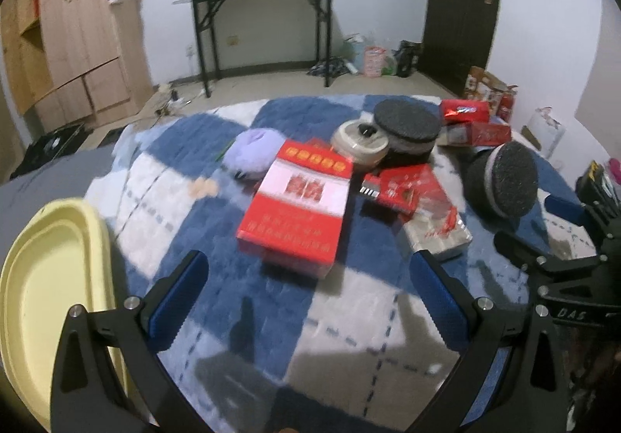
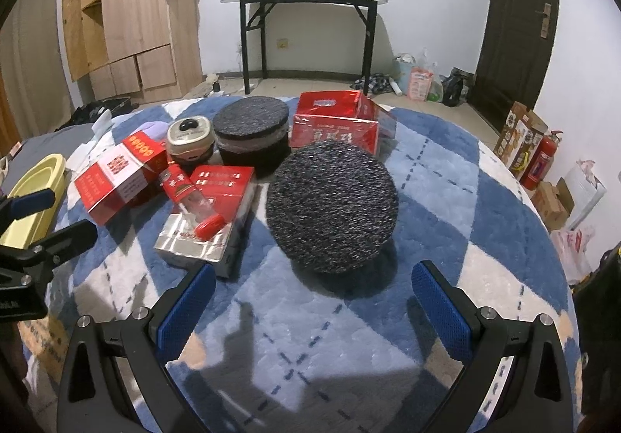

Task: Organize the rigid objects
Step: 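Move both tools toward the red boxes and black foam disc, then grasp the red double-happiness box with left tool while right tool grasps black foam disc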

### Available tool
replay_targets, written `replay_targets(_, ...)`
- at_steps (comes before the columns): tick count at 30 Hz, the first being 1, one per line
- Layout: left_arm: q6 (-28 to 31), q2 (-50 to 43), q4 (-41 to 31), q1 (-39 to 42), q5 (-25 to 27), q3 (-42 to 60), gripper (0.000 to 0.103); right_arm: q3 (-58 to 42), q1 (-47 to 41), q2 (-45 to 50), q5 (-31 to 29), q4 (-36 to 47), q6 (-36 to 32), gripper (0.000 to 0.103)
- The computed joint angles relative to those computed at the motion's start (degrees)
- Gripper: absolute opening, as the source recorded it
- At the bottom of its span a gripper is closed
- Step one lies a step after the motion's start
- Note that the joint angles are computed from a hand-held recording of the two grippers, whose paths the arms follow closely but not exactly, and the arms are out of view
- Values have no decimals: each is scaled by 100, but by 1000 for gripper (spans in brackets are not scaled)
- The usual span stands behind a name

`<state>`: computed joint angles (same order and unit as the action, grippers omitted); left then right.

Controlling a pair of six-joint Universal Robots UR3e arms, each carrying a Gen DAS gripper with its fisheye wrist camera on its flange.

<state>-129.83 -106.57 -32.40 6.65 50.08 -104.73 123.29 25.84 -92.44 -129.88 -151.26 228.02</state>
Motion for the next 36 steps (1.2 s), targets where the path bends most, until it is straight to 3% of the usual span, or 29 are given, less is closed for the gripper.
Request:
replay_targets(3,196,-217,12,-33,-380,153,103,154,-43,54,-57,-306,-38,103)
replay_targets(10,-390,-938,297,-223,-12,747,103,258,-110,343,-183,-786,-232,103)
replay_targets(14,-620,-1218,120,-159,-158,1078,103,302,-242,514,-311,-1223,-474,103)
replay_targets(16,-741,-1239,468,-137,-217,941,103,303,-351,587,-317,-1395,-624,103)
replay_targets(19,-708,-1305,550,-179,-166,935,103,318,-689,638,9,-1560,-951,103)
replay_targets(23,-707,-1380,695,-298,6,910,82,384,-898,713,162,-1839,-1195,102)
replay_targets(25,-721,-1373,753,-351,91,878,65,413,-951,708,166,-1902,-1247,100)
replay_targets(30,-712,-1283,734,-291,-34,831,64,696,-1238,538,539,-2217,-1559,74)
replay_targets(36,-694,-1114,843,-179,-123,686,64,849,-1342,462,644,-2398,-1783,72)
